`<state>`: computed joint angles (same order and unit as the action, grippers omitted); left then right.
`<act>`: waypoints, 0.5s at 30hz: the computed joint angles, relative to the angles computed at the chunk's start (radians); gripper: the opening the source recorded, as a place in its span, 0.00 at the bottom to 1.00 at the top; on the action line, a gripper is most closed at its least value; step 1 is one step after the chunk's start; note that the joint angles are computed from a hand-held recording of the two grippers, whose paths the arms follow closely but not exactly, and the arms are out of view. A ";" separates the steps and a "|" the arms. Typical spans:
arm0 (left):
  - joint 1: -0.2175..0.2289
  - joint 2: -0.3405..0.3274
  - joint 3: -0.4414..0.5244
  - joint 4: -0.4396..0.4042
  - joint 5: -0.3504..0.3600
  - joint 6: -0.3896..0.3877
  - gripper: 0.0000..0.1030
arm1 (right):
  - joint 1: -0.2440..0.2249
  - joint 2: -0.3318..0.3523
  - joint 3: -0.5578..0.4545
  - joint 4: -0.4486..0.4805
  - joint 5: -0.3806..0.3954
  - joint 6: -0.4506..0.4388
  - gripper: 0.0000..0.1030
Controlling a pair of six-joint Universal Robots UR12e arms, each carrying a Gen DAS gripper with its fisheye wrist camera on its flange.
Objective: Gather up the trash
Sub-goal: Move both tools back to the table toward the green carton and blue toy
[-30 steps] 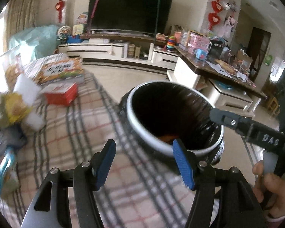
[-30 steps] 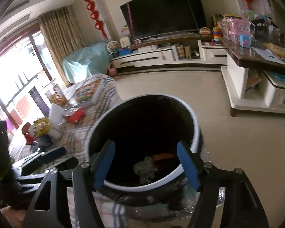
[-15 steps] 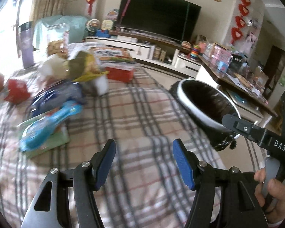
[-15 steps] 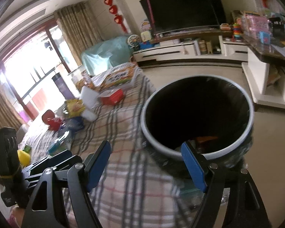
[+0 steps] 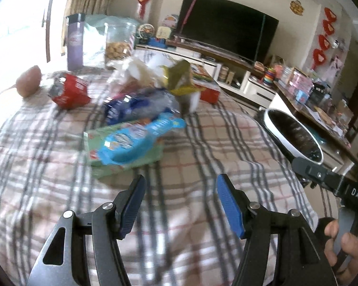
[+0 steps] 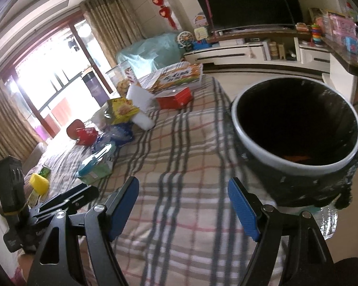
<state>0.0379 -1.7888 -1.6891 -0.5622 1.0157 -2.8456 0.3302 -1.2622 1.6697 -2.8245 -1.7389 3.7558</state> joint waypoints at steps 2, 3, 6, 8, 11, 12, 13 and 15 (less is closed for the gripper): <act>0.004 0.010 -0.011 0.030 0.016 -0.003 0.60 | 0.003 0.006 -0.008 0.000 0.007 -0.003 0.76; 0.005 0.012 -0.012 0.037 0.021 -0.003 0.60 | 0.005 0.010 -0.012 -0.001 0.008 -0.003 0.76; 0.010 0.014 -0.010 0.049 0.033 0.004 0.61 | 0.009 0.020 -0.025 0.002 0.015 -0.005 0.76; 0.013 0.011 -0.006 0.053 0.043 0.011 0.63 | 0.010 0.026 -0.032 0.005 0.020 -0.005 0.76; 0.013 -0.005 0.015 0.036 0.046 0.030 0.64 | 0.012 0.035 -0.042 0.008 0.025 -0.004 0.76; 0.013 -0.015 0.028 0.023 0.043 0.037 0.64 | 0.013 0.038 -0.045 0.009 0.026 -0.002 0.76; 0.014 -0.025 0.039 0.010 0.033 0.042 0.64 | 0.012 0.039 -0.045 0.009 0.028 -0.001 0.76; 0.014 -0.046 0.063 -0.026 0.005 0.056 0.66 | 0.012 0.041 -0.046 0.010 0.029 0.004 0.76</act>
<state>0.0521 -1.8350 -1.6265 -0.5882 1.0208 -2.7894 0.3419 -1.2212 1.6238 -2.8140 -1.7099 3.7601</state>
